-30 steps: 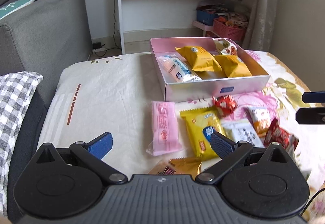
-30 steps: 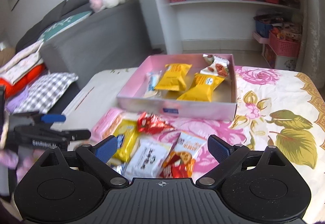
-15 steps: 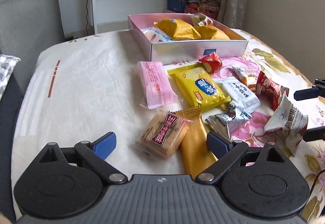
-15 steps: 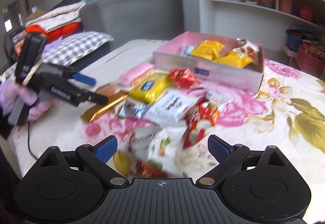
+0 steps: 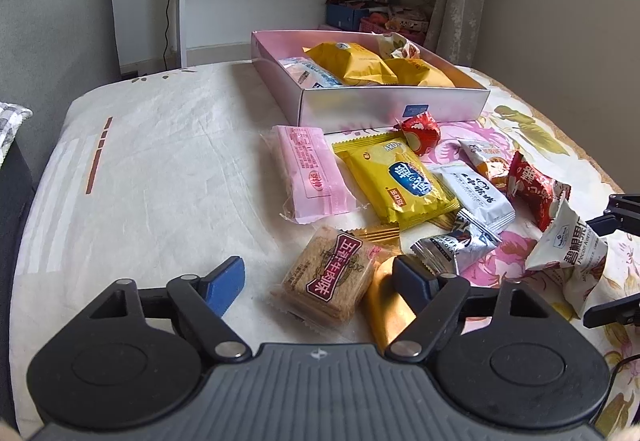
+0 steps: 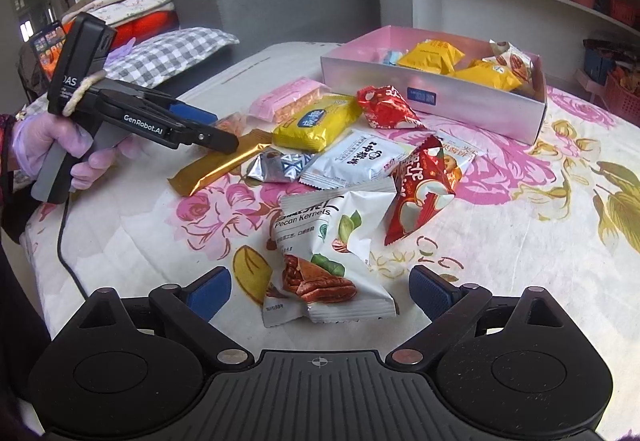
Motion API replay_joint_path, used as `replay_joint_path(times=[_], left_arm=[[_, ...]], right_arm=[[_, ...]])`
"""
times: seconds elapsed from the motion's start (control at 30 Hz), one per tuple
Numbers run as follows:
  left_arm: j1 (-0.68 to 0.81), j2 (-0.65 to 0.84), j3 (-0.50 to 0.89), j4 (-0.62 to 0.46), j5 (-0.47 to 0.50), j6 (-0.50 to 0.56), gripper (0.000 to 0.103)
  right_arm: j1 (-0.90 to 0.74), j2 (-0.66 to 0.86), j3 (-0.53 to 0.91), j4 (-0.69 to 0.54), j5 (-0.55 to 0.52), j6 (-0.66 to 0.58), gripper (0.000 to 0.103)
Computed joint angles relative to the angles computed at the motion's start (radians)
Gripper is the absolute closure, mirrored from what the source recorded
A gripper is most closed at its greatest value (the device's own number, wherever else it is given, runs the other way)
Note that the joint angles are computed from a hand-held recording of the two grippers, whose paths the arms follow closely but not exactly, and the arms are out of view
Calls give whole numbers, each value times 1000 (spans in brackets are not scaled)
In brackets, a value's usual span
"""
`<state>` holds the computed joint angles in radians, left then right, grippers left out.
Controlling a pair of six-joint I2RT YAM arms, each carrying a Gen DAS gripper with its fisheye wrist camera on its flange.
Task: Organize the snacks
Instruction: 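Grasp a square biscuit pack with the left tool while the right grasps a pecan packet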
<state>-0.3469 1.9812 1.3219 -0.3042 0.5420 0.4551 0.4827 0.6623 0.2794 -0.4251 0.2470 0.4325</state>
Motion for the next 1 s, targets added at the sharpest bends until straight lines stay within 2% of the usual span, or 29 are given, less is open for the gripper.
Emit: replay_joint_path(times=[0.2,0.27,0.37,0.4,0.57,0.9,1.0], left_arm=[[4,5,28,-52,24,10,48],[8,8,40,-66,28,4,59],[8,7,49,-75,18,-11,71],[7,6,48,-74,11,-14,71],[-2,-2,40,-68,-17,-16,71],[-2,-8,54,-92,-18,-22,72],[-2,-15,57,-98,-18,-27,72]], right_arm=[[6,-4,-4,2,11,1,8],[8,-7,-5,3,13,0,8],[17,-3,-4,10,20,-1,17],[22,0,-3,11,25,-1,19],[25,10,0,19,43,-6,44],[32,-3,11,17,45,-6,58],[38,0,15,23,41,-8,58]])
